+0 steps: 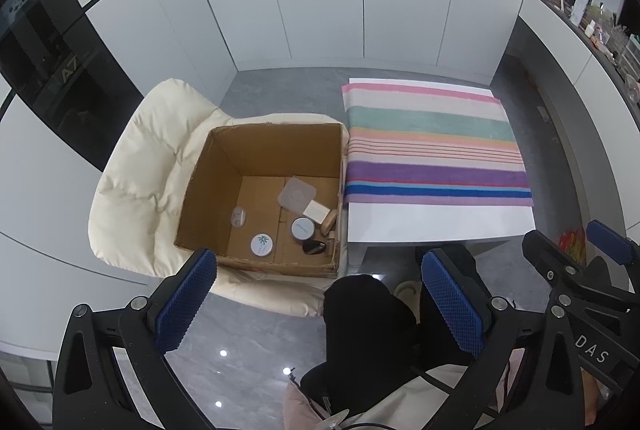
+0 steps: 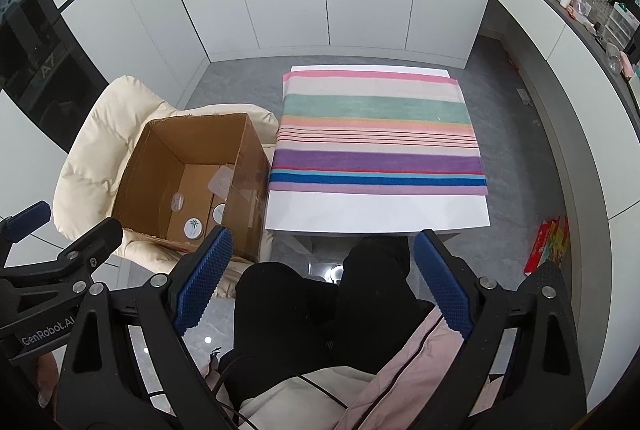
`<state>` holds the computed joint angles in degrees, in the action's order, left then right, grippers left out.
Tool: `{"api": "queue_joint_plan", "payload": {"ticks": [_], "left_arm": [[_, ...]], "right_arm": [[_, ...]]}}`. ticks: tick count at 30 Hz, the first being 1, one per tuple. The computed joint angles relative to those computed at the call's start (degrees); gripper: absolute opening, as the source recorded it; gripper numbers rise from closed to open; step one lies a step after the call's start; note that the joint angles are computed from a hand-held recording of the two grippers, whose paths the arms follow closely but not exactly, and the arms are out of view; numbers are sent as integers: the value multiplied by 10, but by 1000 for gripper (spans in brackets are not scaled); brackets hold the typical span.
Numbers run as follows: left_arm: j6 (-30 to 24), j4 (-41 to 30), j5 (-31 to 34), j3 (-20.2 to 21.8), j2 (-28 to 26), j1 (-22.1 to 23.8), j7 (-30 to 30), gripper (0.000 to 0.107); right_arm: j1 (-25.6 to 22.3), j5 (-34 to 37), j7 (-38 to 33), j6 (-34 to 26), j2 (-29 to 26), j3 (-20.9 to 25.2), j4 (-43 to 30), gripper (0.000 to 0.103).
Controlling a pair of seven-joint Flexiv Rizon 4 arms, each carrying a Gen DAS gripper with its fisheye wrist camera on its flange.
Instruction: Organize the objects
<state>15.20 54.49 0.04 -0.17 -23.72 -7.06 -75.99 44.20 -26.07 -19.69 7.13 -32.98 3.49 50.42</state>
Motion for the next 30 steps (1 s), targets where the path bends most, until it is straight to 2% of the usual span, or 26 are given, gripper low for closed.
{"api": "queue_joint_plan", "payload": {"ticks": [30], "left_arm": [[-10, -4, -2, -2, -4, -2, -2, 103]], "right_arm": [[-1, 2, 0, -7, 0, 1, 4, 94]]}}
